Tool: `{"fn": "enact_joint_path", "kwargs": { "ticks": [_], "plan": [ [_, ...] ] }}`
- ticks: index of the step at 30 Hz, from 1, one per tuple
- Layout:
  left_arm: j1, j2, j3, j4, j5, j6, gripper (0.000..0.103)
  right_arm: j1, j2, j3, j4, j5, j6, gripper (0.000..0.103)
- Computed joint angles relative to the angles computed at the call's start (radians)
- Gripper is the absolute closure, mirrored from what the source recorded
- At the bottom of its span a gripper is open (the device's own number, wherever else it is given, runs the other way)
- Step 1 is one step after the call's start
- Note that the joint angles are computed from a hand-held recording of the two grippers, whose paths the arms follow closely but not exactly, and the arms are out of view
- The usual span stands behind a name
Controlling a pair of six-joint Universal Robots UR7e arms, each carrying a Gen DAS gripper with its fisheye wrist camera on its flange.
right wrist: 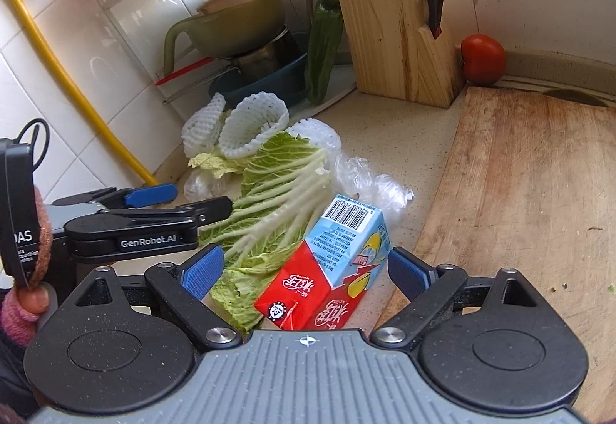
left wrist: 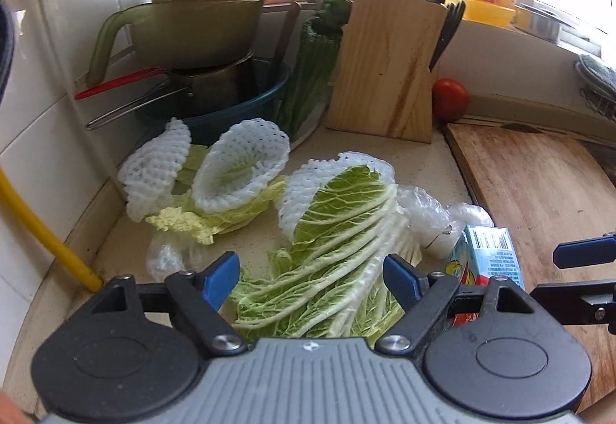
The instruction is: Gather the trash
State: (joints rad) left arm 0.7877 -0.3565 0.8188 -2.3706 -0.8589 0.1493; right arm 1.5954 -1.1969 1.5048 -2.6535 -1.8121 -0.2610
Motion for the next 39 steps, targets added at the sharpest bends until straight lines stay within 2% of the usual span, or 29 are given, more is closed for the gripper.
{"fn": "enact_joint_path", "kwargs": {
  "ticks": [3,8,14,22,25,28,31,32,34,36,37,39],
  "plan": [
    [0.015,0.034,-0.074,0.075,-0.039,0.015,0.032,0.003,0.015,-0.013,0.004,-0.011,0.035,0.008],
    [0.036,0.081,-0.167,0.167,-0.108,0.061,0.032,0.009,0.041,-0.042,0.026,-0.031,0.068,0.008],
    [0.057,0.16,-0.324,0.304,-0.13,0.086,0.032,0.013,0.078,-0.081,0.065,-0.072,0.095,0.008],
    [0.088,0.198,-0.429,0.4,-0.21,0.094,0.034,0.018,0.117,-0.124,0.115,-0.13,0.15,0.008],
    [0.093,0.2,-0.435,0.412,-0.227,0.119,0.038,0.023,0.128,-0.14,0.133,-0.147,0.157,0.009],
    [0.102,0.245,-0.529,0.483,-0.241,0.115,0.04,0.025,0.14,-0.155,0.149,-0.158,0.161,0.009],
    [0.11,0.275,-0.603,0.542,-0.271,0.089,0.05,0.013,0.144,-0.161,0.167,-0.132,0.188,0.018],
    [0.111,0.27,-0.599,0.545,-0.287,0.084,0.051,0.011,0.143,-0.159,0.163,-0.123,0.188,0.02],
    [0.113,0.249,-0.582,0.571,-0.327,0.074,0.058,0.013,0.146,-0.163,0.167,-0.133,0.184,0.038],
    [0.116,0.191,-0.5,0.569,-0.385,0.051,0.061,0.005,0.138,-0.17,0.208,-0.098,0.206,0.043],
    [0.118,0.155,-0.442,0.553,-0.417,0.04,0.061,0.001,0.132,-0.172,0.233,-0.067,0.213,0.044],
    [0.119,0.094,-0.346,0.528,-0.471,0.027,0.061,0.006,0.123,-0.157,0.231,-0.056,0.198,0.044]
  ]
}}
